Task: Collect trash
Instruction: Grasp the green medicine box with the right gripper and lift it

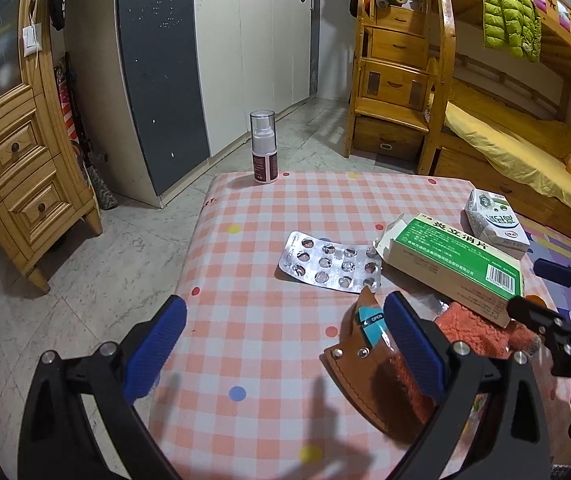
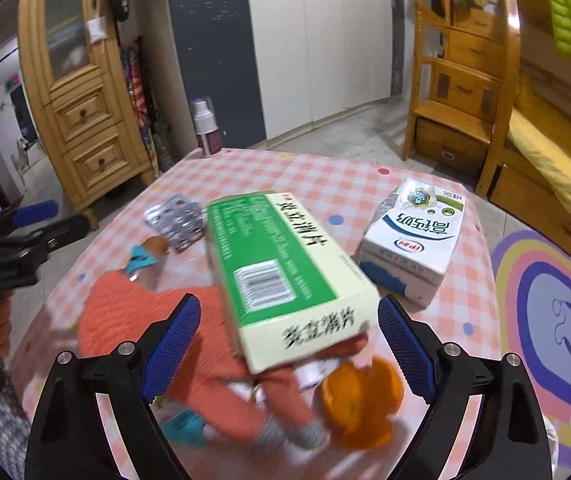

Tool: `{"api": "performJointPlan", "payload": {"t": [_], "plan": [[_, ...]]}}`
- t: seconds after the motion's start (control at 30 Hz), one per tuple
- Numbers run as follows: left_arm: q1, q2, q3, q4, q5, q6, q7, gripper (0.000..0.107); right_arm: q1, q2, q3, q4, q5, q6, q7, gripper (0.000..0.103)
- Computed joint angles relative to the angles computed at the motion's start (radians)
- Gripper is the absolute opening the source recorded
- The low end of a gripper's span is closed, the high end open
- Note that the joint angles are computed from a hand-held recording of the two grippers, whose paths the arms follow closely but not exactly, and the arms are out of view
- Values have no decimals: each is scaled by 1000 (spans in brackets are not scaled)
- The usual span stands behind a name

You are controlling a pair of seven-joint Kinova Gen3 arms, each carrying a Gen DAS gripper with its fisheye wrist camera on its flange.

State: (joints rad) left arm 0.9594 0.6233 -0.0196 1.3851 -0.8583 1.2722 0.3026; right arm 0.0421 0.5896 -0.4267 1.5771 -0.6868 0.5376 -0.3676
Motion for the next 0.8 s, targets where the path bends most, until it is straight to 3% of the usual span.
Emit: {"api": "performJointPlan", "payload": {"t": [0.33,0.47,0.57,0.67,0.8], "plan": [[-5,13,-5,-19,-4,1,-30,96,-62,99,59,-172,73,139,-112,91],[-3,9,-7,-14,2,0,-21,96,-40,70,25,-126,67,150,-36,91],[-3,7,-5,-13,8,4,-16,96,-45,30,17,-68,57,116,21,91],[-4,6,-3,-11,14,10,-15,96,-65,0,15,-8,38,11,43,91],[-2,3,-3,-2,11,15,-9,96,-141,6,70,-22,93,-29,-70,91]]}}
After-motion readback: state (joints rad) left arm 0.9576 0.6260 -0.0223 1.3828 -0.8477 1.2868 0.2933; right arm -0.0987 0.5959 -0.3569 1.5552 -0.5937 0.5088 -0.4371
